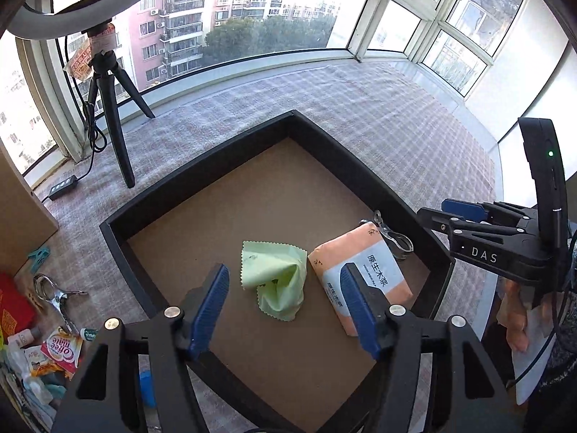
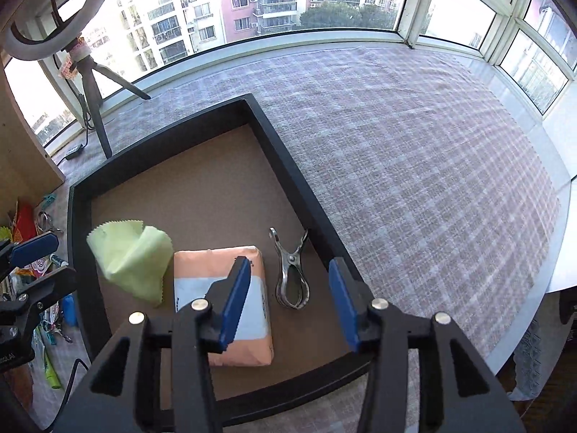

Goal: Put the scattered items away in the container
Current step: 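Carry the cloth and clip into the black tray and open both grippers, then grasp a coiled white USB cable with the left gripper while the right gripper grasps scissors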

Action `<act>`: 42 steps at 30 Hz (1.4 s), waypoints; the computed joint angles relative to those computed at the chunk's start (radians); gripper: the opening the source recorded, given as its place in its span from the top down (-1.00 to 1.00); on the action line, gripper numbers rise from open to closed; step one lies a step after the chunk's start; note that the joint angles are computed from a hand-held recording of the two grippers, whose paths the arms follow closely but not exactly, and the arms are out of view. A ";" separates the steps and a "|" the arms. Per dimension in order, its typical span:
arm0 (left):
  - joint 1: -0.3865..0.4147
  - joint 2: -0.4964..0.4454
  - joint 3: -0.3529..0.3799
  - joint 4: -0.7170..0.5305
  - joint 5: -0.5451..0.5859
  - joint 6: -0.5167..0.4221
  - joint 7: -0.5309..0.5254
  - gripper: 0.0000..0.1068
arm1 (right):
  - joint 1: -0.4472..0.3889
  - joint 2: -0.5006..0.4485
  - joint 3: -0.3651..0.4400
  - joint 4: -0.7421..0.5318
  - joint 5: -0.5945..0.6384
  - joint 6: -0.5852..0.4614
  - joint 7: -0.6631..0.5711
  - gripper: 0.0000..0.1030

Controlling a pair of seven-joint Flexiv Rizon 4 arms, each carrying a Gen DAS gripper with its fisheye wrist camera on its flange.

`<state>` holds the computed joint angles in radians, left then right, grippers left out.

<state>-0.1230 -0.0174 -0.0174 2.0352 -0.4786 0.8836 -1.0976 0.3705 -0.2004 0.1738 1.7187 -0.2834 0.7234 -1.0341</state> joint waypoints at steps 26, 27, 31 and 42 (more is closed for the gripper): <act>0.325 0.346 0.262 0.265 0.226 -0.056 0.035 -0.06 | 0.212 -0.027 0.148 -0.013 0.090 0.116 -0.251 0.13; 0.340 0.354 0.268 0.272 0.236 -0.064 0.040 -0.05 | 0.223 -0.039 0.157 -0.026 0.107 0.101 -0.282 0.13; 0.395 0.397 0.289 0.317 0.287 -0.102 0.053 0.01 | 0.267 -0.078 0.183 -0.055 0.149 0.055 -0.389 0.17; 0.468 0.396 0.313 0.373 0.310 -0.146 0.108 0.54 | 0.352 -0.181 0.200 -0.144 0.203 -0.018 -0.530 0.50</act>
